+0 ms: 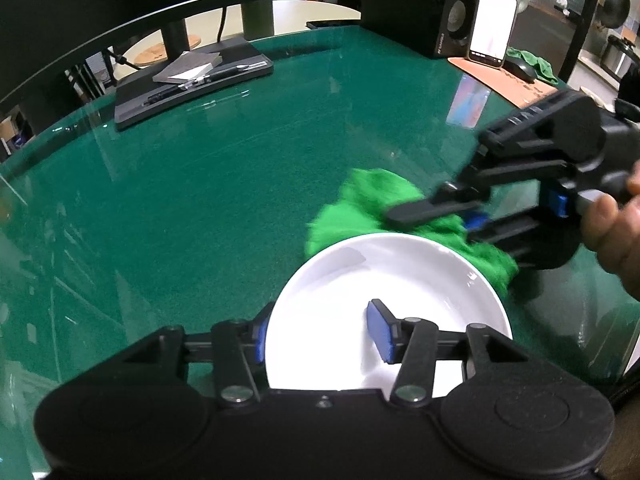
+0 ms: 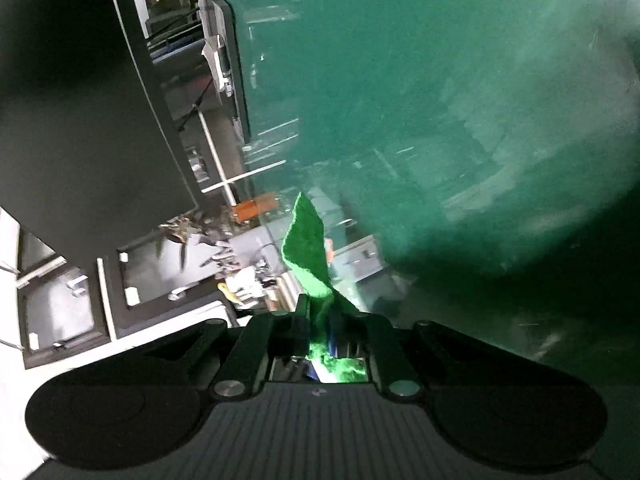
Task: Clean bowl
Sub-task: 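Lift the green cloth and swing it over the bowl with the right gripper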
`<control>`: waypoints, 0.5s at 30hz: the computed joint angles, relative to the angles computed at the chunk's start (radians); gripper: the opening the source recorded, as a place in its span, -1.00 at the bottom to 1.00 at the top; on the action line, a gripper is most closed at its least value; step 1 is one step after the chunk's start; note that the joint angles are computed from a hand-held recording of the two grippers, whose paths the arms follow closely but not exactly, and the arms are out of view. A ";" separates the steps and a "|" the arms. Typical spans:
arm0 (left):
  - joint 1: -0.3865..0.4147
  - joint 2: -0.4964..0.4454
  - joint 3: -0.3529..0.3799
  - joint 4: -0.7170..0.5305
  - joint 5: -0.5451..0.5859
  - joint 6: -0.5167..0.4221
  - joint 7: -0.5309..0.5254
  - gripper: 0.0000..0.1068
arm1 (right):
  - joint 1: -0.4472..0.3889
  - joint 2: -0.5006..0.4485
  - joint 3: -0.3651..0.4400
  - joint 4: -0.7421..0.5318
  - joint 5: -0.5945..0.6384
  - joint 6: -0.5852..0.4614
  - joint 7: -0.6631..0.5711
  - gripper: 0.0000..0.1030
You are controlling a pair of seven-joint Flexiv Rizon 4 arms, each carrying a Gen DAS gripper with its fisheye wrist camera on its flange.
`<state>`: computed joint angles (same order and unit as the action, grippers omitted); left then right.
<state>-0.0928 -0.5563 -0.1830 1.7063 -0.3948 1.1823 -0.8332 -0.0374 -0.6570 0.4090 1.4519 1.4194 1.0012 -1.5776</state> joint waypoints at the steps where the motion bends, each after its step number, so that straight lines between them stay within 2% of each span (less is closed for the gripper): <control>1: -0.001 0.001 -0.001 0.005 -0.002 0.009 -0.005 -0.12 | 0.027 0.022 -0.023 0.016 -0.066 0.011 0.041 -0.80; 3: -0.004 0.003 -0.001 0.014 -0.004 0.028 -0.015 -0.12 | 0.079 0.052 -0.052 0.031 -0.177 0.053 0.081 -0.80; 4: 0.000 0.004 -0.008 0.022 -0.011 0.040 -0.015 -0.13 | 0.082 0.052 -0.043 0.025 -0.187 0.072 0.069 -0.80; 6: 0.012 0.007 -0.026 0.040 -0.031 0.064 -0.013 -0.13 | 0.087 0.050 -0.015 -0.004 -0.191 0.111 0.001 -0.80; 9: 0.020 0.009 -0.038 0.052 -0.046 0.082 -0.012 -0.13 | 0.121 0.040 0.002 -0.063 -0.263 0.096 -0.073 -0.80; 11: 0.020 0.011 -0.042 0.061 -0.050 0.100 -0.015 -0.13 | 0.229 0.046 -0.059 -0.069 -0.481 0.089 -0.007 -0.80; 12: 0.020 0.011 -0.043 0.064 -0.050 0.106 -0.016 -0.13 | 0.261 0.051 -0.081 -0.057 -0.542 0.104 0.021 -0.80; 15: 0.024 0.014 -0.054 0.081 -0.057 0.137 -0.020 -0.13 | 0.419 0.057 -0.195 0.012 -0.815 0.260 0.053 -0.80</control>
<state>-0.0685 -0.5421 -0.2366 1.7871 -0.4522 1.3191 -0.8529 0.3818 -0.5995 0.2138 1.4638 0.6041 1.2608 -1.5243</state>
